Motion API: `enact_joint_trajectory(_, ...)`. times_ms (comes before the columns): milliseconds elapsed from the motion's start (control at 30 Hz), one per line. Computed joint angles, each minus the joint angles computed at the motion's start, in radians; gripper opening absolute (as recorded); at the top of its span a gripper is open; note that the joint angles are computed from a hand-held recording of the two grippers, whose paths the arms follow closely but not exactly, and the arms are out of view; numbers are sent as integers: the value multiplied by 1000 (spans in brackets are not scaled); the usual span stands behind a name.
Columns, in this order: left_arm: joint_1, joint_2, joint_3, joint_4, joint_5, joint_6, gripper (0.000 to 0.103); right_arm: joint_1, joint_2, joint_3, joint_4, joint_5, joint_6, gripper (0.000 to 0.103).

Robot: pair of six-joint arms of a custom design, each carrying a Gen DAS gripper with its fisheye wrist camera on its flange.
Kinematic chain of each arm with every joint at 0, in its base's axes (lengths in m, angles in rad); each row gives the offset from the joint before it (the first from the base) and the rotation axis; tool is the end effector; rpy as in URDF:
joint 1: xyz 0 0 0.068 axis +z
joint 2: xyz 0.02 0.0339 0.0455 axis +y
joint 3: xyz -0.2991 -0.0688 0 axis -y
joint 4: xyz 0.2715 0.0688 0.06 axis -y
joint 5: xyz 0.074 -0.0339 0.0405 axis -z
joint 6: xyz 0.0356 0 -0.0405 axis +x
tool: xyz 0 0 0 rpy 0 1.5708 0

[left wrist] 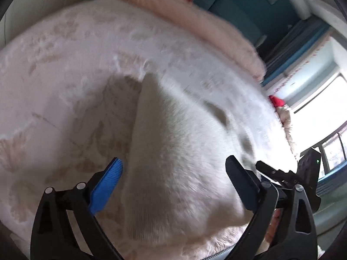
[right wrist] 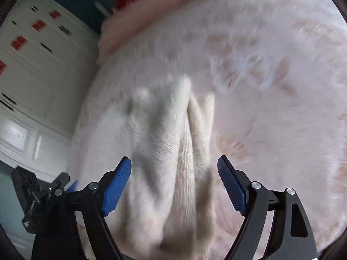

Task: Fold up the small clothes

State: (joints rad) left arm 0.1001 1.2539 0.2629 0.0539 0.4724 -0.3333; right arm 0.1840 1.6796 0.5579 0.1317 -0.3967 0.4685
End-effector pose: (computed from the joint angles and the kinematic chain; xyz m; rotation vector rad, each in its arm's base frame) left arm 0.1890 0.0027 0.1183 -0.3425 2.4674 -0.6884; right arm 0.2757 0.0653 0.1030 0.2155 2.6141 0.7493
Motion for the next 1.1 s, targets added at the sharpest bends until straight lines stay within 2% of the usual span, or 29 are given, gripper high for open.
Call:
enact_joint_trajectory(33, -3, 78, -18, 63, 10, -11, 92, 20, 61, 27, 12, -1, 10, 77)
enact_joint_trajectory(67, -4, 166, -4, 103, 19, -35, 82, 30, 116, 52, 24, -19, 20, 69)
enact_joint_trajectory(100, -2, 203, -2, 131, 38, -44, 71, 39, 146, 70, 47, -37, 38, 49)
enact_joint_trajectory(133, -15, 192, -3, 132, 14, -57, 66, 54, 135, 84, 38, -17, 44, 36)
enact_joint_trajectory(167, -19, 145, -10, 120, 2, -56, 56, 84, 84, 104, -2, 34, 26, 35)
enact_joint_trajectory(200, -14, 83, -17, 93, 12, -52, 50, 101, 43, 108, -16, 59, 4, 34)
enact_joint_trajectory(233, -8, -1, -18, 42, 14, -34, 49, 117, -7, 105, -16, 75, -29, 33)
enact_joint_trajectory(300, 1, -106, -24, -13, 10, -22, 49, 136, -101, 93, -24, 104, -76, 33)
enact_joint_trajectory(367, 26, -131, -34, -10, 23, -18, 51, 118, -101, 69, 16, 91, -87, 36)
enact_joint_trajectory(400, 15, -108, -43, 12, 1, -15, 53, 107, -66, 80, 14, 88, -91, 41)
enact_joint_trajectory(467, -70, 38, -43, 93, -130, -9, 54, 88, 84, 126, -36, 122, -110, 43)
enact_joint_trajectory(500, -98, 59, -51, 108, -177, -19, 56, 73, 108, 116, -37, 127, -77, 45)
enact_joint_trajectory(533, -90, 30, -83, 144, -164, -14, 56, 47, 81, 62, 27, 75, -55, 45)
enact_joint_trajectory(567, -90, -17, -87, 112, -168, -23, 56, 34, 13, 24, 33, 67, -17, 45)
enact_joint_trajectory(600, -91, -98, -89, 44, -179, -28, 55, 42, -75, -3, 5, 103, -8, 46)
enact_joint_trajectory(667, -104, -324, -84, -141, -219, -10, 55, 70, -269, -57, -57, 153, -36, 44)
enact_joint_trajectory(700, -123, -408, -80, -208, -251, -3, 58, 96, -371, -76, -105, 166, -56, 39)
enact_joint_trajectory(733, -156, -478, -74, -277, -297, -5, 59, 136, -441, -90, -150, 187, -70, 30)
enact_joint_trajectory(767, -204, -515, -69, -326, -343, -15, 60, 178, -470, -87, -193, 211, -89, 25)
enact_joint_trajectory(800, -251, -516, -68, -350, -379, -33, 60, 228, -458, -81, -231, 254, -115, 15)
enact_joint_trajectory(833, -316, -474, -78, -334, -435, -67, 60, 265, -427, -83, -242, 291, -127, 6)
enact_joint_trajectory(867, -352, -404, -85, -288, -463, -87, 60, 300, -346, -95, -218, 347, -128, 5)
enact_joint_trajectory(933, -421, -219, -99, -168, -519, -126, 62, 290, -219, -132, -110, 385, -118, 5)
enact_joint_trajectory(967, -421, -164, -114, -105, -511, -124, 62, 283, -204, -144, -65, 389, -108, 4)
enact_joint_trajectory(1033, -415, -162, -118, -106, -506, -150, 63, 272, -231, -133, -108, 369, -73, 5)
enact_joint_trajectory(1067, -410, -202, -117, -152, -502, -156, 63, 277, -294, -117, -175, 370, -49, 5)
enact_joint_trajectory(1100, -399, -247, -105, -205, -495, -155, 62, 283, -329, -122, -183, 372, -48, 4)
